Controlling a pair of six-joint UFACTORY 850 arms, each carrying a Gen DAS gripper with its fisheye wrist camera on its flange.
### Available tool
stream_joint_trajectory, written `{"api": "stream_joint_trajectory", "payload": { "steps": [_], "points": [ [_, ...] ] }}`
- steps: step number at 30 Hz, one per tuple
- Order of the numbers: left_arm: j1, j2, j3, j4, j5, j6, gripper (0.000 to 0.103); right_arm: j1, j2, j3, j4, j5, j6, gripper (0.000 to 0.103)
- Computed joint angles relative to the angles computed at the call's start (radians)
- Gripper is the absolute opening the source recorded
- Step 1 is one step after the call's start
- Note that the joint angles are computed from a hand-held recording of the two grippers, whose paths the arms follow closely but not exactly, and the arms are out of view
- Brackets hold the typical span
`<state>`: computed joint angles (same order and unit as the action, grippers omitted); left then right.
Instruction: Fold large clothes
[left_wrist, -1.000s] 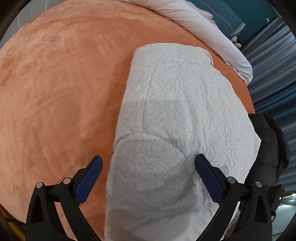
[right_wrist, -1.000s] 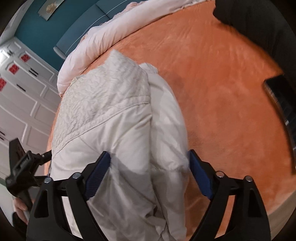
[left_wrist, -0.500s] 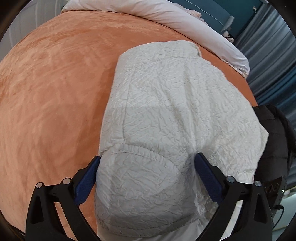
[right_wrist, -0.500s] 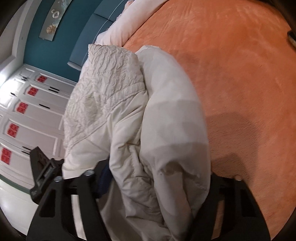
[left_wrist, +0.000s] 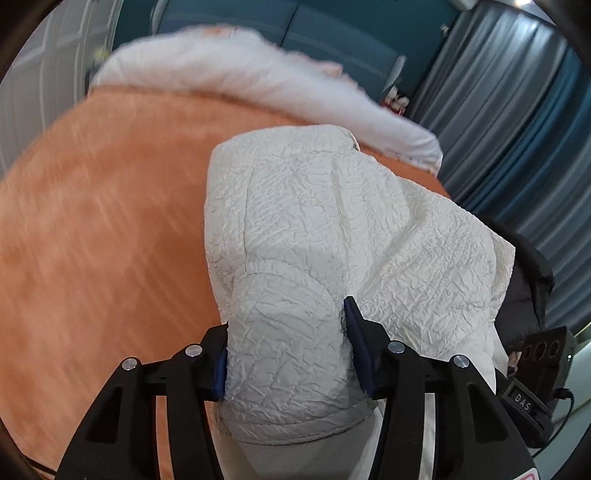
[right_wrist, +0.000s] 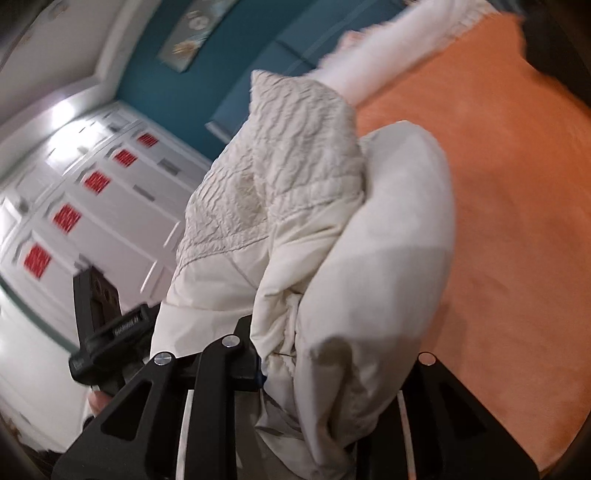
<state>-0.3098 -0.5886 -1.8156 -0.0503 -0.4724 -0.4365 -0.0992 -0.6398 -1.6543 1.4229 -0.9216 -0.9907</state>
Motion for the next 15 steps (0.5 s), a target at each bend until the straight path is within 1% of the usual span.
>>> {"api": "stream_joint_trajectory", "payload": {
  "steps": [3, 4, 5, 6, 7, 8, 9, 10, 11, 12, 13, 14, 15],
  "points": [
    [0.049, 0.034, -0.005, 0.059, 0.015, 0.028, 0.047, 0.055, -0.009, -0.05, 0.009, 0.025, -0.039, 0.022],
    [0.062, 0.037, -0.012, 0.099, 0.018, 0.017, 0.047, 0.083, -0.035, -0.094, -0.003, 0.038, -0.028, 0.022],
    [0.081, 0.034, -0.022, 0.152, 0.022, 0.0, 0.047, 0.099, -0.055, -0.126, -0.017, 0.053, -0.008, 0.025],
    [0.101, 0.018, -0.04, 0.18, 0.013, 0.002, 0.049, 0.122, -0.095, -0.189, -0.057, 0.077, 0.049, 0.031],
    [0.114, 0.006, -0.045, 0.216, 0.008, -0.02, 0.057, 0.146, -0.148, -0.272, -0.14, 0.1, 0.148, 0.035],
    [0.133, -0.024, -0.055, 0.294, -0.004, -0.084, 0.062, 0.17, -0.194, -0.332, -0.245, 0.133, 0.253, 0.038],
    [0.14, -0.049, -0.065, 0.399, -0.035, -0.174, 0.066, 0.187, -0.24, -0.397, -0.349, 0.139, 0.357, 0.038],
    [0.144, -0.086, -0.093, 0.493, -0.107, -0.253, 0.064, 0.2, -0.277, -0.449, -0.445, 0.127, 0.462, 0.038],
    [0.151, -0.111, -0.097, 0.545, -0.174, -0.29, 0.06, 0.212, -0.289, -0.459, -0.526, 0.13, 0.539, 0.039],
    [0.159, -0.106, -0.067, 0.556, -0.198, -0.307, 0.057, 0.219, -0.272, -0.433, -0.565, 0.146, 0.574, 0.04],
    [0.166, -0.08, -0.027, 0.526, -0.181, -0.298, 0.058, 0.223, -0.242, -0.388, -0.573, 0.171, 0.568, 0.04],
    [0.171, -0.024, 0.055, 0.521, -0.121, -0.322, 0.058, 0.23, -0.19, -0.314, -0.592, 0.227, 0.528, 0.04],
    [0.171, 0.027, 0.13, 0.557, -0.061, -0.377, 0.06, 0.239, -0.148, -0.265, -0.652, 0.282, 0.531, 0.038]
  ]
}}
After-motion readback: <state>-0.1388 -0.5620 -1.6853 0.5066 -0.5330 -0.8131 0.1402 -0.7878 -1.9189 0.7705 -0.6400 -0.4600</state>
